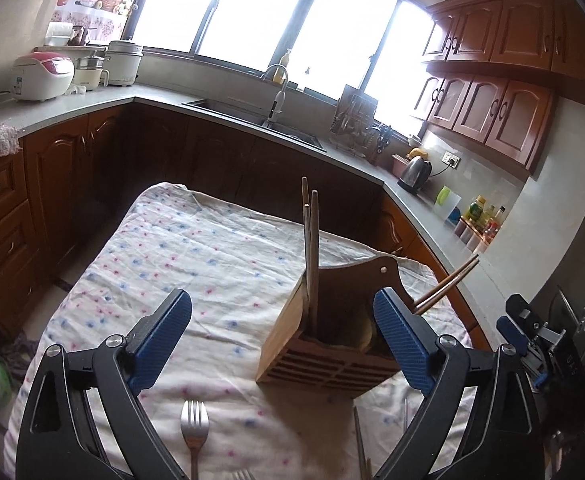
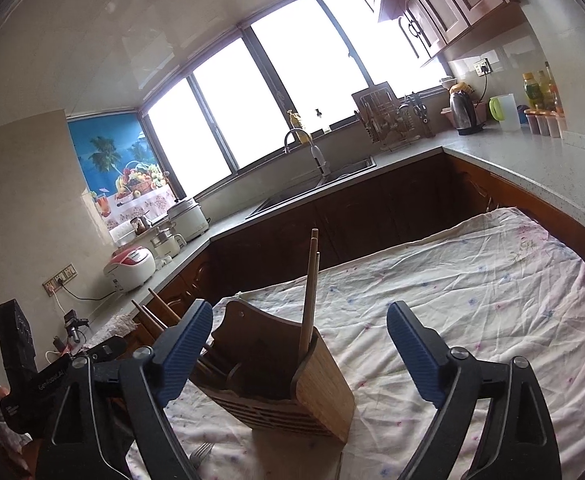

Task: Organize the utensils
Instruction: 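Withdraw both tools from the holder toward the fork and metal spoon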

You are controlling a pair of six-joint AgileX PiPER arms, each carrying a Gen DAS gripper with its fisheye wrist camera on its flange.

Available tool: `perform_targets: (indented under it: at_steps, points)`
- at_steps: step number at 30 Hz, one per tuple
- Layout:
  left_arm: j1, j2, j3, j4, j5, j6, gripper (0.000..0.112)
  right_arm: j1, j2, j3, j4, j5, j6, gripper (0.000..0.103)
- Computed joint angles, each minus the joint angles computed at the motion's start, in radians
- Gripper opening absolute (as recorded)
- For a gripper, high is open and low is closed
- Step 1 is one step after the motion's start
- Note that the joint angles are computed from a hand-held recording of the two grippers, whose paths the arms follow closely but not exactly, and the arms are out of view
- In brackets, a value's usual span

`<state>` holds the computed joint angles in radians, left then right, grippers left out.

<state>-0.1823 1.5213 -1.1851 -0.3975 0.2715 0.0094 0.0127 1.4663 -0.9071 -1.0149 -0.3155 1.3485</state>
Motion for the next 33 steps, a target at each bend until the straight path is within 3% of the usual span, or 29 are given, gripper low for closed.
perform_targets:
  at_steps: [8,14,20,33]
  points:
    - [-0.014,-0.140,0.148,0.007,0.032,0.004,0.095,-0.019,-0.154,0.139,-0.112,-0.008,0.088,0.093]
    - [-0.045,-0.238,0.240,0.109,0.040,-0.099,0.095,-0.053,-0.281,0.255,-0.205,-0.017,0.178,0.095]
    - [-0.064,-0.302,0.303,0.150,0.060,-0.168,0.095,-0.098,-0.388,0.350,-0.320,-0.011,0.280,0.095]
    - [-0.125,-0.398,0.444,0.262,0.070,-0.303,0.095,-0.238,-0.553,0.487,-0.587,-0.086,0.496,0.095]
